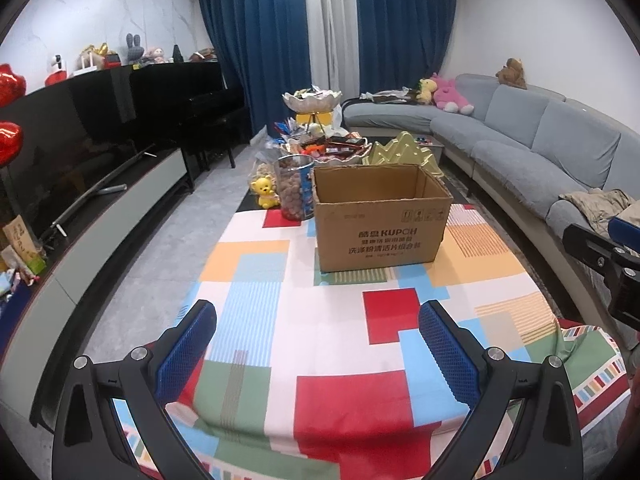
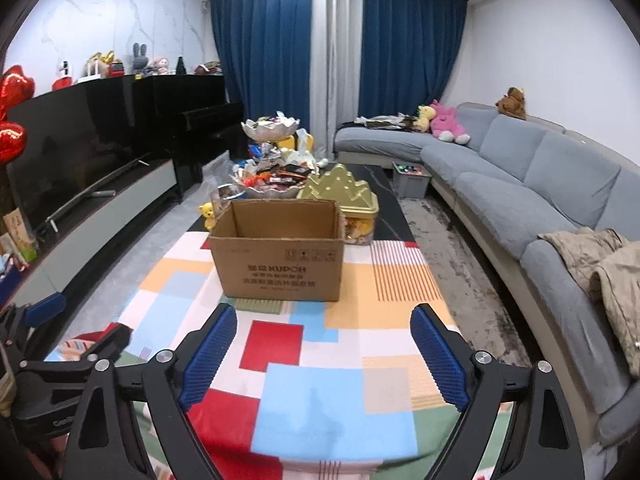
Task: Organize snacks
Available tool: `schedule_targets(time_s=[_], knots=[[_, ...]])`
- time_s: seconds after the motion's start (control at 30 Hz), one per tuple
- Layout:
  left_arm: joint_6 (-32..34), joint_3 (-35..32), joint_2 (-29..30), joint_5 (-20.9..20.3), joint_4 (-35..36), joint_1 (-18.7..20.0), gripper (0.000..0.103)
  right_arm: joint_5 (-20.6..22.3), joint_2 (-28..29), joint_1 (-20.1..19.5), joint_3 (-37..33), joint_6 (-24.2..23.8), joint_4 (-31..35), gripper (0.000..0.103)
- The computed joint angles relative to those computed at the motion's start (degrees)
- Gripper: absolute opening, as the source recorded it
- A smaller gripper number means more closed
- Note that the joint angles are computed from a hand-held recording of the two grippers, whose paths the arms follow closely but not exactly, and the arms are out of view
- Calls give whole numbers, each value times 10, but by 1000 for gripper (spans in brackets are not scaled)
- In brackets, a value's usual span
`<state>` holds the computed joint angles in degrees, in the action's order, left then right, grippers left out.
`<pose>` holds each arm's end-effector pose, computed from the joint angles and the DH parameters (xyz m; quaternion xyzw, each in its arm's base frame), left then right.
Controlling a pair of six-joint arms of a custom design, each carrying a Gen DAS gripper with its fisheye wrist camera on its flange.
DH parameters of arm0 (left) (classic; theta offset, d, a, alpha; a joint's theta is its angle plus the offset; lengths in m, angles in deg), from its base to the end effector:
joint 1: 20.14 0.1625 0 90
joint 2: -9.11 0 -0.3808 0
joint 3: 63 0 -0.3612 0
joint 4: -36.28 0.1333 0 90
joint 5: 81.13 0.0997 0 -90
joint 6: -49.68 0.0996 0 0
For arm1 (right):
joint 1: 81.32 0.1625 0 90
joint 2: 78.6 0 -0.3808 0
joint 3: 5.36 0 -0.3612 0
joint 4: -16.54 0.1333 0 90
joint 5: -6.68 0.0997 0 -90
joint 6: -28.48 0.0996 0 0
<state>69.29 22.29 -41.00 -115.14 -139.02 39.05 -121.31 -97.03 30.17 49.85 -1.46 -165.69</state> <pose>-0.1455 -0.6655 0.2874 0.1608 0.8084 -0.4137 0.3867 0.3497 -0.6917 0.1042 0.2267 -0.8198 0.4175 0.3197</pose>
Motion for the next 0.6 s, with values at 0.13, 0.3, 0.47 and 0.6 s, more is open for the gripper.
schedule_targets(time_s=[0.13,0.3,0.47,0.6], knots=[[19,24,-10,19,-40,-12,103,-9,-18,2,33,10,-2,90],[15,47,-24,38,-64,-20,103,-20,-29,9,61,-3,-42,90],[10,65,-36,44,-81,-29,103,-29,-34,16,72,-14,-73,90],[6,68,-37,49,-82,-32,103,-29,-40,16,82,-9,-77,90]])
